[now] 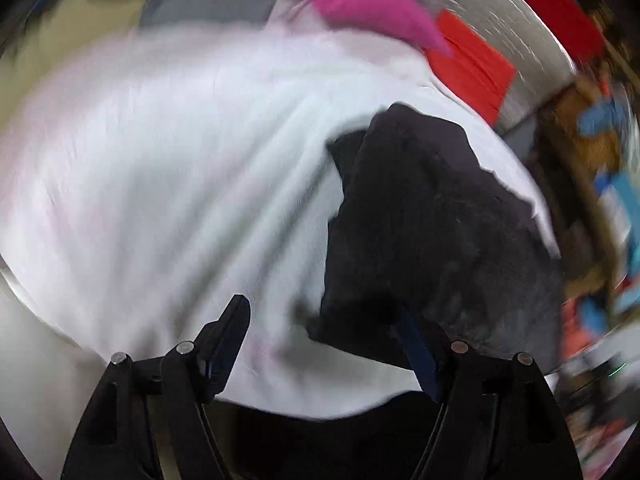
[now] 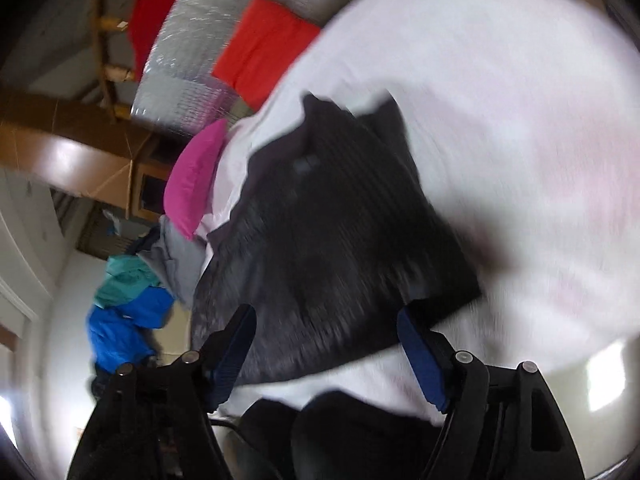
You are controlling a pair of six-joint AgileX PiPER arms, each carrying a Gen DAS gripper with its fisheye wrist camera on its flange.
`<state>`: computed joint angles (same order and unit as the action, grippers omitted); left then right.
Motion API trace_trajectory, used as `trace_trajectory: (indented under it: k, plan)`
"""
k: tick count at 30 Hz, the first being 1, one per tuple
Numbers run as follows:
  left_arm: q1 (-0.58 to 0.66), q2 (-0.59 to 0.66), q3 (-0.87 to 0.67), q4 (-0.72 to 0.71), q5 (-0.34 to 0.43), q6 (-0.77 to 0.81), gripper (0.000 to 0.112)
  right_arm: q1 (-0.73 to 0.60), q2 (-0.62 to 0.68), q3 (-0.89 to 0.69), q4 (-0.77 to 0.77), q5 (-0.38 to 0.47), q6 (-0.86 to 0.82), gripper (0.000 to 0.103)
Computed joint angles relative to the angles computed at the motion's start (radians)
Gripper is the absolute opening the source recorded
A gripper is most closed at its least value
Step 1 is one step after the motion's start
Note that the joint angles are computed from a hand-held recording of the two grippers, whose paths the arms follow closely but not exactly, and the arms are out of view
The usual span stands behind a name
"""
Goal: Fold large clothes
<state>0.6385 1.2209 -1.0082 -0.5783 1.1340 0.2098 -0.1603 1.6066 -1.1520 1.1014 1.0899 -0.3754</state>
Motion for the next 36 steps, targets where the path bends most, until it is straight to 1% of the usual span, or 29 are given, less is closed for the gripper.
trace_trajectory:
  k: [1,2,3,4,5,6,7,11,15,18,21,23,25,27,28,29,30,32,33,34,35,36]
  plan:
    - [0.028,0.004,0.021,-0.063,0.011,0.029,0.075,-0.008,0.015,0.032,0.040,0.008,-0.021,0.076]
    - [0.042,0.014,0.042,-0.131,0.002,0.056,0.075,-0.001,0.042,0.039,0.072,0.002,-0.040,0.078]
    - [0.034,0.022,0.055,-0.158,-0.018,0.066,0.076,0.001,0.052,0.045,0.089,0.001,-0.049,0.079]
    - [0.018,0.035,0.058,-0.159,-0.035,0.051,0.077,0.009,0.070,0.038,0.091,-0.003,-0.045,0.080]
    - [0.001,0.059,0.057,-0.162,-0.040,0.019,0.077,0.022,0.095,0.016,0.063,-0.006,-0.006,0.080]
    - [0.012,0.072,0.069,-0.200,-0.030,0.027,0.077,0.027,0.118,-0.005,0.025,0.002,0.040,0.080]
    - [0.021,0.070,0.088,-0.236,-0.030,0.040,0.078,0.021,0.129,-0.010,0.025,0.012,0.045,0.080]
    - [0.033,0.046,0.118,-0.270,-0.054,0.087,0.079,-0.040,0.114,0.016,0.017,0.050,-0.011,0.080]
    - [-0.007,0.049,0.123,-0.277,-0.087,0.047,0.083,-0.043,0.163,0.052,0.175,0.042,-0.096,0.080]
    - [-0.026,0.068,0.137,-0.313,-0.114,0.051,0.085,0.014,0.203,0.031,0.229,-0.013,-0.109,0.079]
    - [-0.058,0.103,0.132,-0.342,-0.147,0.057,0.085,0.066,0.208,-0.019,0.256,-0.069,-0.107,0.080]
    - [-0.093,0.131,0.122,-0.375,-0.186,0.055,0.085,0.115,0.219,-0.091,0.204,-0.108,-0.047,0.080]
    - [-0.121,0.153,0.100,-0.375,-0.211,0.040,0.085,0.160,0.264,-0.174,0.136,-0.140,0.011,0.080]
    - [-0.140,0.170,0.097,-0.390,-0.236,0.038,0.085,0.172,0.288,-0.205,0.126,-0.164,0.020,0.080]
    - [-0.135,0.171,0.103,-0.402,-0.236,0.046,0.085,0.173,0.289,-0.208,0.132,-0.171,0.020,0.080]
    - [-0.138,0.173,0.108,-0.426,-0.256,0.060,0.081,0.173,0.294,-0.214,0.137,-0.178,0.026,0.079]
    - [-0.145,0.173,0.106,-0.430,-0.276,0.065,0.070,0.175,0.298,-0.222,0.133,-0.183,0.036,0.077]
    - [-0.169,0.191,0.066,-0.390,-0.300,0.043,0.058,0.194,0.292,-0.248,0.076,-0.235,0.068,0.055]
    - [-0.184,0.213,0.028,-0.361,-0.304,0.024,0.053,0.209,0.299,-0.289,0.017,-0.256,0.105,0.052]
    - [-0.199,0.243,-0.022,-0.320,-0.301,-0.009,0.051,0.217,0.312,-0.327,-0.015,-0.262,0.130,0.047]
    - [-0.213,0.279,-0.081,-0.284,-0.300,-0.043,0.048,0.225,0.333,-0.379,-0.043,-0.270,0.163,0.045]
    - [-0.227,0.325,-0.156,-0.242,-0.296,-0.084,0.045,0.234,0.362,-0.447,-0.074,-0.279,0.204,0.044]
